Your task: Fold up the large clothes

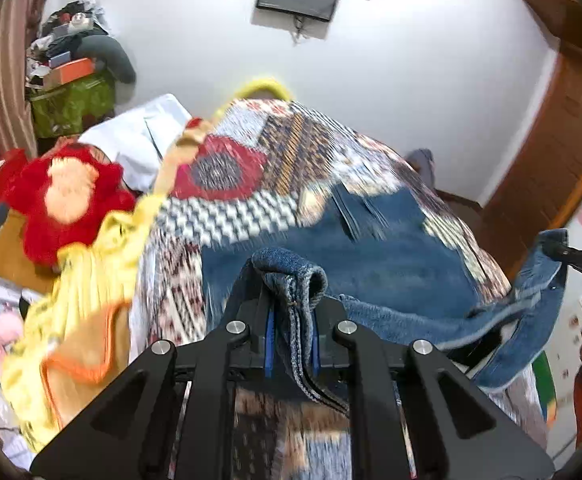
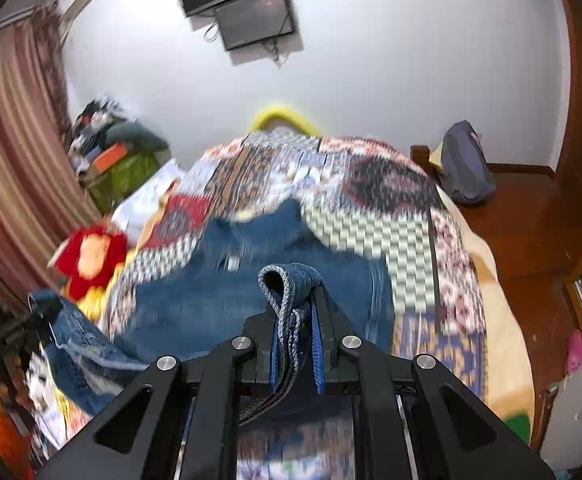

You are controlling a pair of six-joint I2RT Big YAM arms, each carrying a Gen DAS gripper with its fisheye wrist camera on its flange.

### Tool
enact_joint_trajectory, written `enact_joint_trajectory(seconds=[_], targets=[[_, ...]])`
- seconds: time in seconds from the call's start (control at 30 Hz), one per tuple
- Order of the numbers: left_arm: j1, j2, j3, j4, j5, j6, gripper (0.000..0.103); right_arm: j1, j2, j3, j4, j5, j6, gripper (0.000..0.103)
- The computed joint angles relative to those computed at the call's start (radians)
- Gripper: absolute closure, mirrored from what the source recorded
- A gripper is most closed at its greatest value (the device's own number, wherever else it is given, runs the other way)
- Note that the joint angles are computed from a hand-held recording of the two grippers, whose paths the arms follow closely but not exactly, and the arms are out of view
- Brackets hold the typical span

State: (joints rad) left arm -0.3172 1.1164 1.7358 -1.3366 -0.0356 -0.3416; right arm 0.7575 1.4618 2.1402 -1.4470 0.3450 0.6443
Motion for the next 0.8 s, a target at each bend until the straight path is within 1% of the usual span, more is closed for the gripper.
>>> enact_joint_trajectory(seconds=[0.07, 0.17, 0.23, 0.3, 0.4, 0.5, 0.57, 0.63, 0.67, 0.7, 0.77, 0.8], targets=[[0.039, 0.076, 0.063, 0.011, 0.023, 0.003, 0.09, -0.052, 0.096, 0.129, -0.038, -0.015, -0.023, 0.093], [0.081, 0.181, 0.15, 0.008, 0.056, -0.001, 0.09, -0.11, 0.233, 0.312, -0.107, -0.042, -0.063, 0.093], [0.101, 0.228, 0.172, 0.023, 0.082, 0.001, 0.09, -0.135, 0.301, 0.397, -0.134, -0.048, -0.089, 0.093], [0.106, 0.264, 0.183, 0.024, 0.083, 0.011, 0.09, -0.165, 0.362, 0.452, -0.155, -0.072, -0.102, 0.093], [0.122, 0.336, 0.196, 0.01, 0.105, 0.022, 0.089, -0.198, 0.392, 0.419, -0.134, -0.108, -0.1, 0.093], [0.132, 0.382, 0.169, 0.002, 0.114, 0.025, 0.088, -0.229, 0.39, 0.31, -0.081, -0.151, -0.084, 0.093], [0.14, 0.4, 0.128, 0.004, 0.12, 0.018, 0.083, -0.248, 0.391, 0.231, -0.053, -0.179, -0.072, 0.092], [0.155, 0.394, 0.072, 0.027, 0.16, 0.006, 0.082, -0.262, 0.385, 0.17, -0.034, -0.2, -0.068, 0.092], [0.166, 0.395, 0.051, 0.029, 0.193, -0.01, 0.081, -0.267, 0.376, 0.14, -0.018, -0.206, -0.07, 0.092], [0.175, 0.395, 0.036, 0.033, 0.223, -0.024, 0.081, -0.277, 0.36, 0.108, 0.01, -0.23, -0.076, 0.092], [0.198, 0.394, 0.022, 0.038, 0.285, -0.048, 0.08, -0.294, 0.344, 0.093, 0.029, -0.262, -0.083, 0.092], [0.205, 0.397, 0.028, 0.033, 0.302, -0.049, 0.08, -0.299, 0.343, 0.109, 0.015, -0.244, -0.091, 0.092]])
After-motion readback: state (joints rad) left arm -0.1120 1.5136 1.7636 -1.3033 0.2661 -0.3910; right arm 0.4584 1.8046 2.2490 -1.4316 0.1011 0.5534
